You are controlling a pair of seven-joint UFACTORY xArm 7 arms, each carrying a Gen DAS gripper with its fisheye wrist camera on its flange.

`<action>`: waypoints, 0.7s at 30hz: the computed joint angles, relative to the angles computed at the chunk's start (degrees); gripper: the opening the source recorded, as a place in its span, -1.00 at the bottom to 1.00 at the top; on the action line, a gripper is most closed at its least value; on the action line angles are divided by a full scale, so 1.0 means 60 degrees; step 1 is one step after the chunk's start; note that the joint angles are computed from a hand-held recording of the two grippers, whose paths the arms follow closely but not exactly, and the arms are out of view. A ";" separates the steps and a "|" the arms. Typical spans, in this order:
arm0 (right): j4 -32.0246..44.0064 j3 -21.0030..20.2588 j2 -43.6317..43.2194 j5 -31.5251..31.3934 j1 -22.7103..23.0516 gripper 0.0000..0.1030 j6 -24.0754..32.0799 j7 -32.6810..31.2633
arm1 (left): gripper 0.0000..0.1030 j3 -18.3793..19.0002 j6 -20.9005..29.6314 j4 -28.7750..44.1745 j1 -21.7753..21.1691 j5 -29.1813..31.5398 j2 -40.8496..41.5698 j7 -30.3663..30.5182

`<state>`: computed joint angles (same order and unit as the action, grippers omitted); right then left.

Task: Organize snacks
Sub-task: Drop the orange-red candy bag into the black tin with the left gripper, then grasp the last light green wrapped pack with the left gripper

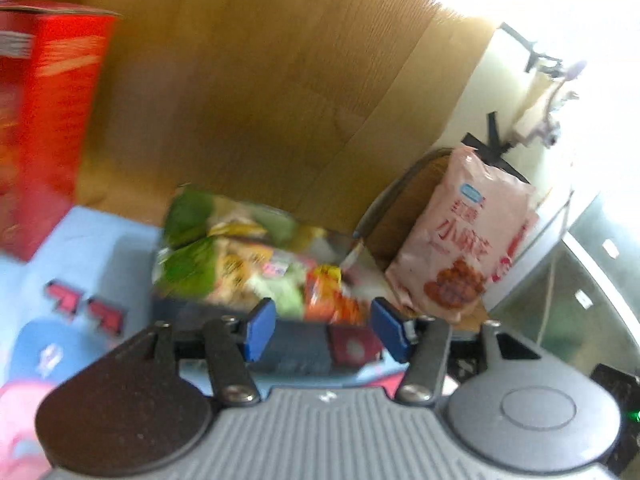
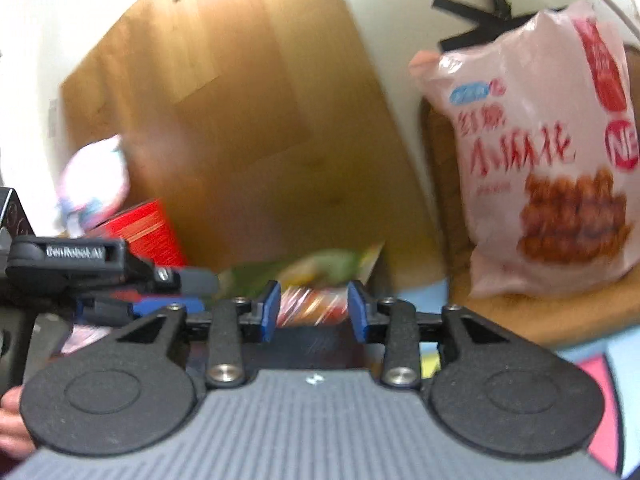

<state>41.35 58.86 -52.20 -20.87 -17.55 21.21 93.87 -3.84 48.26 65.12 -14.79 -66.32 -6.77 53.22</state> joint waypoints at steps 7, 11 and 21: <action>0.0135 0.0615 0.1878 0.0433 0.1394 -0.01 -0.1338 -0.0094 | 0.17 0.1388 0.1528 -0.2822 0.0823 0.0893 -0.2522 0.0504; 0.0728 0.1217 0.2563 0.0299 0.1211 -0.01 -0.1517 -0.0358 | 0.17 0.2232 0.2710 -0.3763 0.1387 0.1591 -0.3370 0.0151; 0.1633 0.2432 0.3349 0.0533 0.0350 -0.08 -0.1644 -0.0988 | 0.14 0.2838 0.4051 -0.4857 0.2036 0.2055 -0.4220 -0.0161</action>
<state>51.15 73.46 -32.11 -17.67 -15.45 11.34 87.94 13.19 72.56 35.98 -2.58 -54.00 -32.09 52.25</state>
